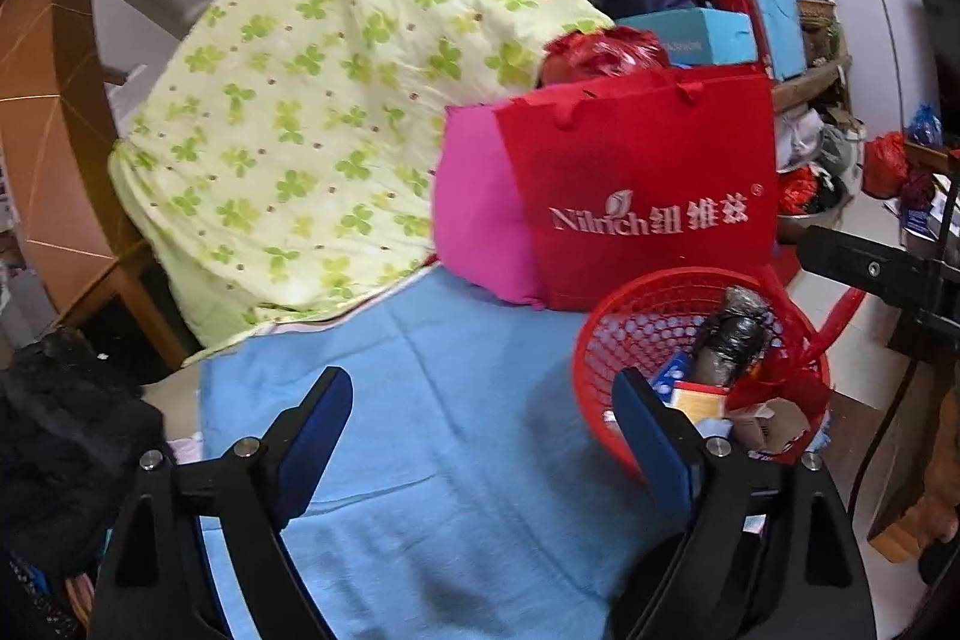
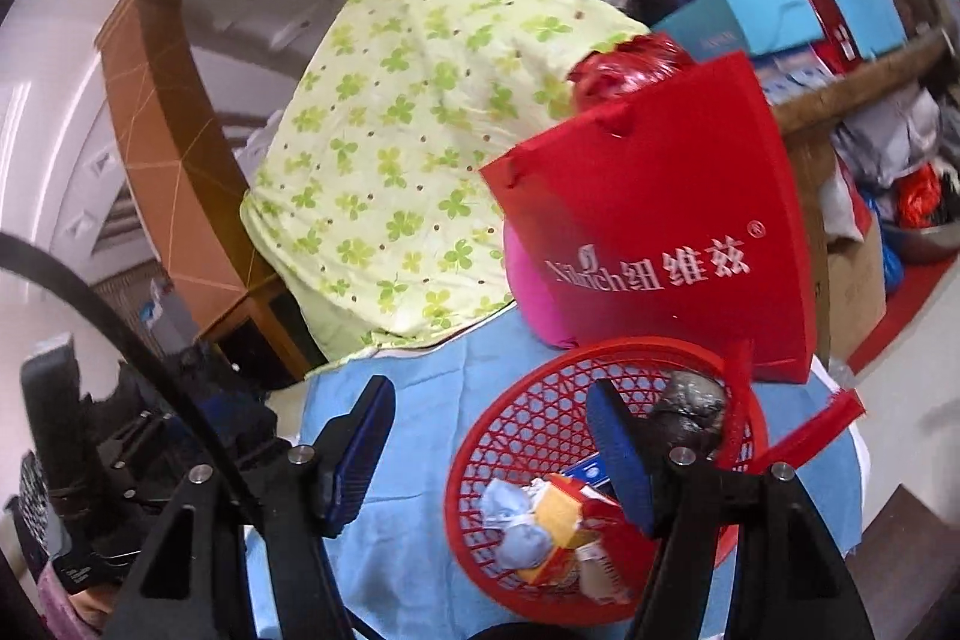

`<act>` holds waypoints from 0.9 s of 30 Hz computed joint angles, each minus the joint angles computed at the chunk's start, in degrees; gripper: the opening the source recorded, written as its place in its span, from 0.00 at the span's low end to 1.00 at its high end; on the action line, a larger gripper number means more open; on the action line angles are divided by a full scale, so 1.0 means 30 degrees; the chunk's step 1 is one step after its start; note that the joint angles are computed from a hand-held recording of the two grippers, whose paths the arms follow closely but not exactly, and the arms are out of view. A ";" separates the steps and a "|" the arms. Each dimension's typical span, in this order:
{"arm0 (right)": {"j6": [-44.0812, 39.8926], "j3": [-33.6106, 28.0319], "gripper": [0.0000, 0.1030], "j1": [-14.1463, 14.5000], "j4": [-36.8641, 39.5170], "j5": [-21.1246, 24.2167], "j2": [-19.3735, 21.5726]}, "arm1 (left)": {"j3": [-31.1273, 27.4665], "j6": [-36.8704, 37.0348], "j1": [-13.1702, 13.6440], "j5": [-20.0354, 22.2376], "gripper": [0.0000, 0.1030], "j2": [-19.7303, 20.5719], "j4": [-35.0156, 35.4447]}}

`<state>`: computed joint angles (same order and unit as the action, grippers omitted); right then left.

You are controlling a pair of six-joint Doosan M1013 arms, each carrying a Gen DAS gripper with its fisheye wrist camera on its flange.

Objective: Collect trash

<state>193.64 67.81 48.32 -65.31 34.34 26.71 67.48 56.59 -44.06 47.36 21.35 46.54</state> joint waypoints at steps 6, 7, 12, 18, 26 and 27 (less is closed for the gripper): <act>-0.3919 -0.2060 0.72 0.0689 0.1546 0.1881 0.0760 | 0.0712 -0.1414 0.0125 0.0140 0.93 -0.0702 0.0965; -0.4378 -0.2338 0.72 0.0792 0.1648 0.2148 0.0872 | 0.0768 -0.1545 0.0138 0.0207 0.93 -0.0756 0.1075; -0.5834 -0.3230 0.72 0.1153 0.2047 0.3031 0.1208 | 0.0956 -0.1437 0.0245 0.0617 0.93 -0.1002 0.0669; -0.7211 -0.4071 0.72 0.1607 0.2200 0.4264 0.1502 | 0.1282 -0.1548 0.0251 0.0753 0.94 -0.1343 0.0199; -0.8829 -0.5027 0.75 0.2153 0.2229 0.5715 0.1817 | 0.1803 -0.1982 0.0094 0.1060 0.94 -0.1785 0.0523; -0.9013 -0.5168 0.75 0.2210 0.2267 0.5845 0.1875 | 0.1913 -0.2104 0.0081 0.1029 0.94 -0.1884 0.0582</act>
<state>166.60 52.30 54.94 -58.51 51.87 32.34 73.21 50.28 -43.82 50.45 15.69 48.29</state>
